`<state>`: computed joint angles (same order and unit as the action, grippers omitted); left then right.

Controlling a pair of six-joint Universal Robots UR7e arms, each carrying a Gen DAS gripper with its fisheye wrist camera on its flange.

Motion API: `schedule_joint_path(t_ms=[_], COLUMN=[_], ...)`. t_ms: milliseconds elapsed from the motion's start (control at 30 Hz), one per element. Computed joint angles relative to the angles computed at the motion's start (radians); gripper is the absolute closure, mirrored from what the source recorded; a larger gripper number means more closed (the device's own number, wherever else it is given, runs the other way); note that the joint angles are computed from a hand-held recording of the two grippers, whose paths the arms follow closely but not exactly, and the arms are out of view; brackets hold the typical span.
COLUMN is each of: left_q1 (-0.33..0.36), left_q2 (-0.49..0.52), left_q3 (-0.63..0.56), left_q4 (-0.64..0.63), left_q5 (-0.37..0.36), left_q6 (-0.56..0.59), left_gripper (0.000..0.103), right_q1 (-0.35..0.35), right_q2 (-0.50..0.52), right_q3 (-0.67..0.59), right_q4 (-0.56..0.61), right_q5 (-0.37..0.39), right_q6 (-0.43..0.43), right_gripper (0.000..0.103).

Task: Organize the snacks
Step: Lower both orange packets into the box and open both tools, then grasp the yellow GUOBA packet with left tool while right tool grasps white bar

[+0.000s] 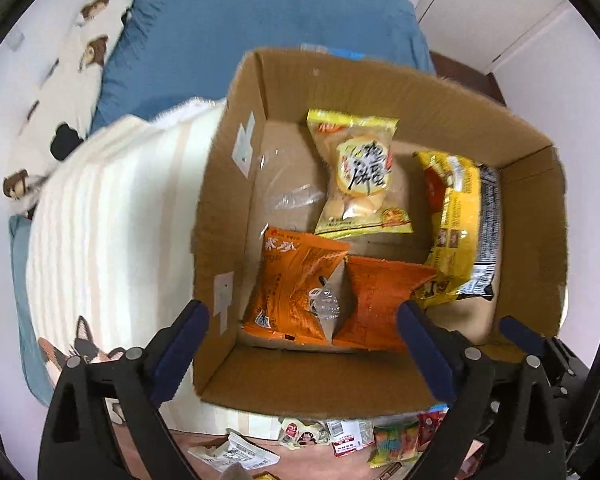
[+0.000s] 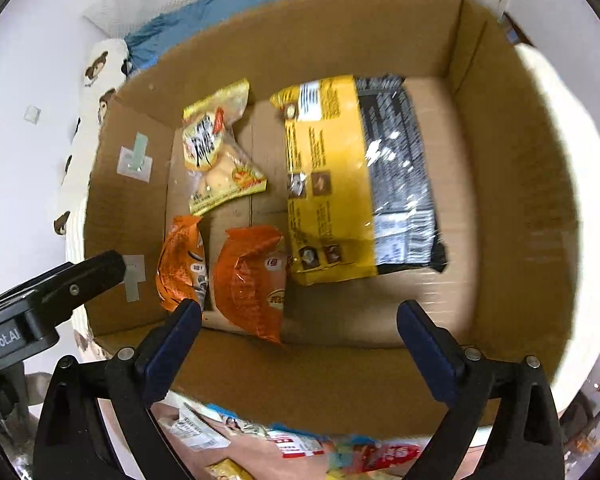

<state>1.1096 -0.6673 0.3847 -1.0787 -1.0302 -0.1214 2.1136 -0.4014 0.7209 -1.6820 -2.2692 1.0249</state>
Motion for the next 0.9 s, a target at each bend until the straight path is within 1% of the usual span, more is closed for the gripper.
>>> schedule_joint_path(t_ms=[33, 67, 100, 167, 200, 267, 300, 367, 433, 467, 533, 567, 600, 667, 733, 800, 900], left_q1=[-0.008, -0.013, -0.019, -0.029, -0.033, -0.044, -0.053, -0.067, -0.076, -0.078, -0.077, -0.078, -0.079, -0.076, -0.069, -0.052, -0.015], left_q2=[0.004, -0.013, -0.048, -0.082, -0.123, -0.193, -0.245, -0.31, -0.397, -0.439, -0.508, -0.552, -0.609, -0.678, -0.75, -0.808, -0.857], left_q3=[-0.014, 0.0, 0.051, 0.092, 0.147, 0.246, 0.324, 0.412, 0.528, 0.58, 0.668, 0.724, 0.801, 0.894, 0.988, 1.069, 1.14], left_q4=[-0.009, -0.021, -0.063, -0.112, -0.16, -0.237, -0.298, -0.355, -0.416, -0.438, -0.459, -0.466, -0.475, -0.47, -0.43, -0.355, -0.252], left_q5=[0.002, -0.001, -0.001, -0.02, -0.048, -0.059, -0.051, -0.033, -0.033, -0.035, -0.045, -0.038, -0.019, 0.004, 0.032, 0.054, 0.037], left_q6=[0.005, 0.009, 0.023, 0.035, 0.046, 0.062, 0.075, 0.091, 0.1, 0.102, 0.108, 0.116, 0.126, 0.144, 0.147, 0.154, 0.158], left_gripper=[0.006, 0.006, 0.006, 0.006, 0.006, 0.006, 0.006, 0.006, 0.006, 0.006, 0.006, 0.006, 0.006, 0.006, 0.006, 0.006, 0.006], right_q1=[0.012, 0.024, 0.037, 0.06, 0.071, 0.09, 0.107, 0.131, 0.154, 0.163, 0.177, 0.181, 0.189, 0.199, 0.207, 0.21, 0.209], right_q2=[-0.007, -0.008, -0.008, -0.026, -0.034, -0.049, -0.061, -0.089, -0.125, -0.145, -0.2, -0.219, -0.244, -0.271, -0.289, -0.302, -0.317], right_q3=[0.0, -0.001, -0.007, 0.02, 0.031, 0.061, 0.077, 0.13, 0.216, 0.264, 0.396, 0.446, 0.514, 0.607, 0.69, 0.771, 0.867], right_q4=[0.008, 0.011, 0.016, -0.008, -0.018, -0.057, -0.063, -0.096, -0.164, -0.201, -0.317, -0.357, -0.402, -0.452, -0.479, -0.527, -0.597], right_q5=[-0.02, -0.04, -0.064, -0.094, -0.102, -0.112, -0.118, -0.121, -0.11, -0.098, -0.035, -0.005, 0.029, 0.072, 0.124, 0.184, 0.238], right_q6=[0.003, 0.005, 0.009, 0.008, 0.01, 0.007, 0.012, 0.021, 0.039, 0.049, 0.063, 0.074, 0.103, 0.152, 0.212, 0.259, 0.315], right_gripper=[0.003, 0.003, 0.003, 0.003, 0.002, 0.002, 0.002, 0.002, 0.002, 0.002, 0.002, 0.002, 0.002, 0.002, 0.002, 0.002, 0.002])
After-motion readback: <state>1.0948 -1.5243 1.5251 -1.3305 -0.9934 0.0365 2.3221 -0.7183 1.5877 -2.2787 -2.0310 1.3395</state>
